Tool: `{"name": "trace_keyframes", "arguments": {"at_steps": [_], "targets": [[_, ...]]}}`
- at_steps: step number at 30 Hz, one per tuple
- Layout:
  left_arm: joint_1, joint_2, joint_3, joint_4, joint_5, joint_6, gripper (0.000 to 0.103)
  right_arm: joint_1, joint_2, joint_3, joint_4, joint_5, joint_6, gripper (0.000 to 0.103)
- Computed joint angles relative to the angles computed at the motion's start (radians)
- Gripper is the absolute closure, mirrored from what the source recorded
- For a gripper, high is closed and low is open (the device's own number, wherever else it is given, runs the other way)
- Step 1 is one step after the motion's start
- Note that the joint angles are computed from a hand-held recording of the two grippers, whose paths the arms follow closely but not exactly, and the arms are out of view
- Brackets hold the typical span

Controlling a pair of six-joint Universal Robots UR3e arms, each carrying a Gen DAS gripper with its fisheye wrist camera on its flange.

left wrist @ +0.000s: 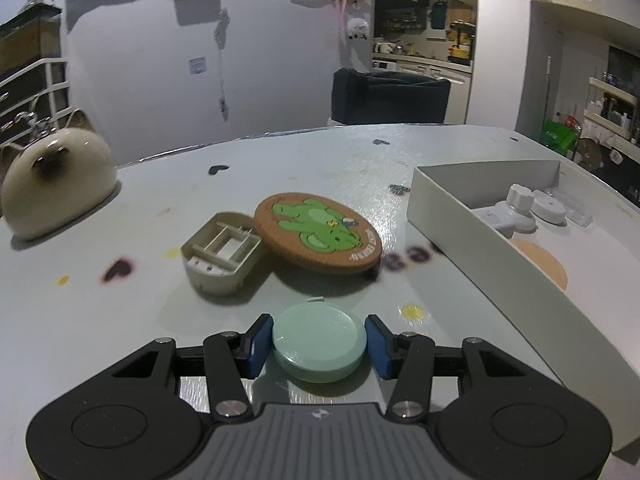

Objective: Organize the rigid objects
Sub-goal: 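Carry the green case into the box and release it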

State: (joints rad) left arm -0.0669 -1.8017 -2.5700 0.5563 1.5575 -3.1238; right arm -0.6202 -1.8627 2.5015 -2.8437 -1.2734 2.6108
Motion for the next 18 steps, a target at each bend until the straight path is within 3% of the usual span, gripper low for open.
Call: {"name": "trace_keyframes", "arguments": {"at_steps": [9, 18], "targets": [[-0.101, 0.106, 0.027, -0.087, 0.084, -0.061, 0.052, -0.048, -0.036, 0.040, -0.007, 0.052, -0.011, 0.087], [-0.306, 0.084, 0.282, -0.238, 0.163, -0.117, 0.052, -0.145, -0.082, 0.079, 0.036, 0.166, -0.080, 0.089]]}}
